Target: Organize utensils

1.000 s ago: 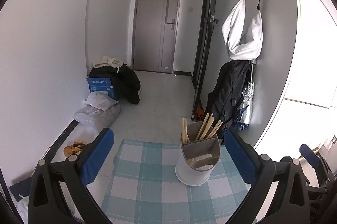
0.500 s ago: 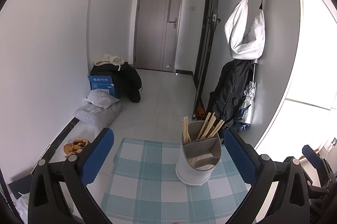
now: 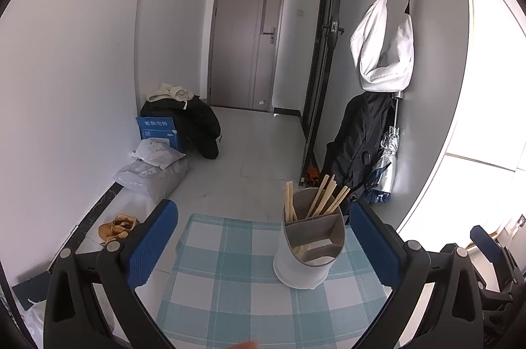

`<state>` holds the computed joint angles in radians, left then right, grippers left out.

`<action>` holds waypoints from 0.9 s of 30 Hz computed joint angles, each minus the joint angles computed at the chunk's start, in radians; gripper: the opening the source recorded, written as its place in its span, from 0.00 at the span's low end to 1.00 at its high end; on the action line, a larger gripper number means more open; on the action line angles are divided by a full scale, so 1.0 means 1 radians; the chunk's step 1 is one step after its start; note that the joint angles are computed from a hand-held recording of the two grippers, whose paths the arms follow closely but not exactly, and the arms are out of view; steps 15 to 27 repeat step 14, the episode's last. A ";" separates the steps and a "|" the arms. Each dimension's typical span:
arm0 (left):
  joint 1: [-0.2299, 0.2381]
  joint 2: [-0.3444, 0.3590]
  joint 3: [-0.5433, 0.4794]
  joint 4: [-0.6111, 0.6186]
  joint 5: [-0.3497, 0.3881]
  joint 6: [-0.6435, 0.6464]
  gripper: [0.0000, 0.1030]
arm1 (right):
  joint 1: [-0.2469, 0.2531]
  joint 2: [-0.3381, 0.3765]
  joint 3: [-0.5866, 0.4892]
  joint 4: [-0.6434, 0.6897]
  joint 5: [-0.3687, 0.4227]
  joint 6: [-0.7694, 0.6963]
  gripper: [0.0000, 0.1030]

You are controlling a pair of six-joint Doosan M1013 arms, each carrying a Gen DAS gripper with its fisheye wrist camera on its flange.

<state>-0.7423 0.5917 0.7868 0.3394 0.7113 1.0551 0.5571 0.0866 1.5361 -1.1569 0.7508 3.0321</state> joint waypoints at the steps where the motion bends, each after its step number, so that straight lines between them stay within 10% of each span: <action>1: 0.000 0.001 -0.001 -0.001 0.001 0.002 0.99 | 0.000 0.001 0.000 0.000 0.000 0.001 0.99; 27: -0.002 0.003 0.007 0.019 -0.007 -0.017 0.99 | -0.005 0.006 -0.001 0.007 -0.001 -0.006 0.99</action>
